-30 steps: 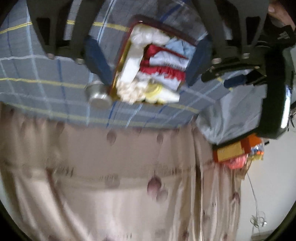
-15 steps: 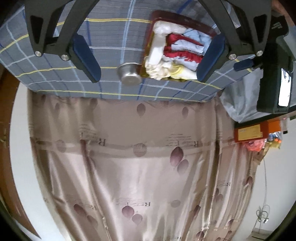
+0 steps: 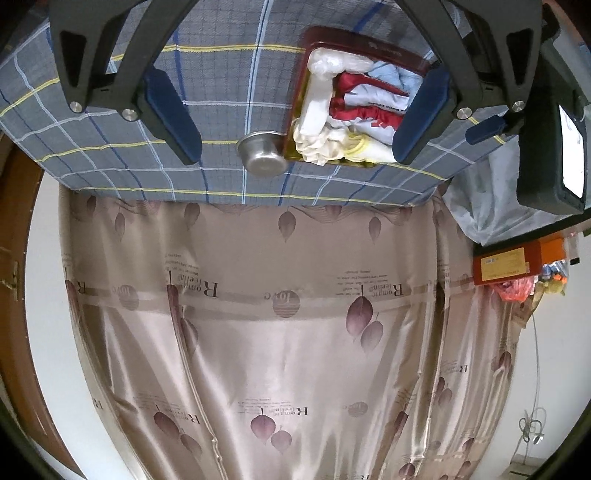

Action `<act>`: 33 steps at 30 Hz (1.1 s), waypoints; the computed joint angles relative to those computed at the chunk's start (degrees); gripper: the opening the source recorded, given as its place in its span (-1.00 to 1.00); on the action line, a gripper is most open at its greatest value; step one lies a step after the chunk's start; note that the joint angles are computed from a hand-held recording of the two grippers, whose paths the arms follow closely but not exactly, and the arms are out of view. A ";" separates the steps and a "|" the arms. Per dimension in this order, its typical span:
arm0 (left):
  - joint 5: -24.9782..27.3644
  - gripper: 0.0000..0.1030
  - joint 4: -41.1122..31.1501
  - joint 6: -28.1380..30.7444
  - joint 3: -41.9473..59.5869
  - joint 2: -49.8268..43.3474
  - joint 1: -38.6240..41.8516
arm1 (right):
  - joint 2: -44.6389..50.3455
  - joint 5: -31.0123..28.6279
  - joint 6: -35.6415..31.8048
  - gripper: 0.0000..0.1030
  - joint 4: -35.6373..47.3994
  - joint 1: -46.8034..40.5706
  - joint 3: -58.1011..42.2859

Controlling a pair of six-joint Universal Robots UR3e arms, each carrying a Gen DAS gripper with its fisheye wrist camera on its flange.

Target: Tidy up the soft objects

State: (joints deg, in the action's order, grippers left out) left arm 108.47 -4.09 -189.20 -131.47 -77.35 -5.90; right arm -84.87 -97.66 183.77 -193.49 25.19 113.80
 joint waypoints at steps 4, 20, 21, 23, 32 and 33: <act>-0.43 0.11 0.25 0.37 -0.30 -0.31 -0.12 | 0.22 -0.83 -0.16 0.98 0.15 0.38 -0.09; -3.34 0.11 3.04 2.02 -1.71 -1.36 -0.32 | 0.10 -2.14 0.53 0.98 0.44 0.97 0.55; -3.87 0.11 2.80 1.97 -1.74 -1.14 -0.02 | 0.19 -2.30 0.55 0.98 0.29 1.03 0.54; -4.23 0.11 2.62 1.77 -1.86 -0.95 0.35 | 0.20 -2.24 0.47 0.98 0.24 1.01 0.58; -5.48 0.11 2.98 1.94 -2.38 -0.49 1.27 | -0.10 -2.74 0.54 0.98 0.75 1.55 0.66; -5.51 0.11 3.02 2.02 -2.41 -0.47 1.26 | -0.33 -2.73 0.56 0.98 0.59 1.53 0.96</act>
State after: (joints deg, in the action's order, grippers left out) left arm 102.96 -1.07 -187.18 -133.88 -77.82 -4.64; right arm -85.20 -100.39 184.33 -192.90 26.72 114.76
